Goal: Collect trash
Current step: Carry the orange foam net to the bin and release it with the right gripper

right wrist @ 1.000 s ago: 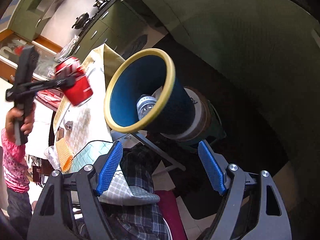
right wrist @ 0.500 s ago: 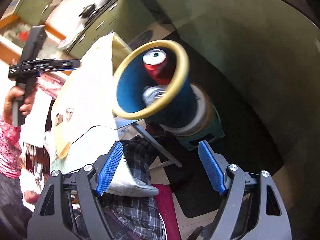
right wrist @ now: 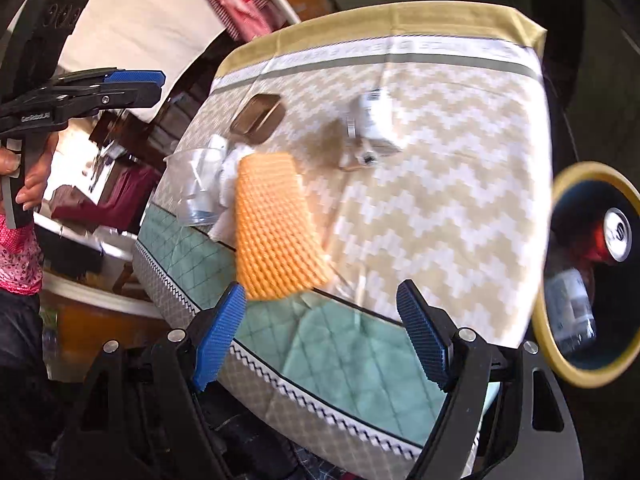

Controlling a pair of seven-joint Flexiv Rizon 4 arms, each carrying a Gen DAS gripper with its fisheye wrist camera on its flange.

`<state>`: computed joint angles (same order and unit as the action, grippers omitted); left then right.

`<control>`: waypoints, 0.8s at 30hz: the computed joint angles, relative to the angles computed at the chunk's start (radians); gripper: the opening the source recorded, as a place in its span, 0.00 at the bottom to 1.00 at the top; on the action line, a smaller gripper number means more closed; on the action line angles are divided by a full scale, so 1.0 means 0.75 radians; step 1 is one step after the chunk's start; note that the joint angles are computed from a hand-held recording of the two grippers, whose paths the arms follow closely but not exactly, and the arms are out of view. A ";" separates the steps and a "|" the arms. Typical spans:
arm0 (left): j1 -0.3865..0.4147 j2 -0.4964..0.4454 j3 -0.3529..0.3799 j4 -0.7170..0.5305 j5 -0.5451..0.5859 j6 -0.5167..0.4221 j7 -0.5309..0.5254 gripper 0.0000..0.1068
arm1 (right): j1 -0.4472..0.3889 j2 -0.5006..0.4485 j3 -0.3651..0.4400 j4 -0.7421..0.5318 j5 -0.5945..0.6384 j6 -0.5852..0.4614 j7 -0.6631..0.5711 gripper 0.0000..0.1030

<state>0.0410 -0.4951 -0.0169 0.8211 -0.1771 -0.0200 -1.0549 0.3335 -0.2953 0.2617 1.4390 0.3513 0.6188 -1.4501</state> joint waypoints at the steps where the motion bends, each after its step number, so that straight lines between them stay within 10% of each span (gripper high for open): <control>1: 0.021 0.029 0.009 0.051 -0.012 0.017 0.006 0.56 | 0.027 -0.056 0.001 -0.075 -0.028 -0.049 0.004 0.75; 14: 0.183 0.266 0.086 0.485 -0.129 0.106 0.047 0.58 | 0.142 -0.334 -0.002 -0.419 -0.181 -0.364 0.015 0.77; 21: 0.167 0.266 0.077 0.531 -0.119 0.049 0.007 0.59 | 0.149 -0.290 -0.016 -0.314 -0.220 -0.231 0.048 0.13; 24: 0.152 0.255 0.073 0.536 -0.123 0.031 -0.048 0.65 | 0.128 -0.230 -0.012 -0.244 -0.212 -0.153 0.057 0.12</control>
<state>0.1548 -0.3039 0.0379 1.2229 -0.2690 0.0032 -1.0911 0.4295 -0.4681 0.2529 1.2558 0.1926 0.5040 -1.4074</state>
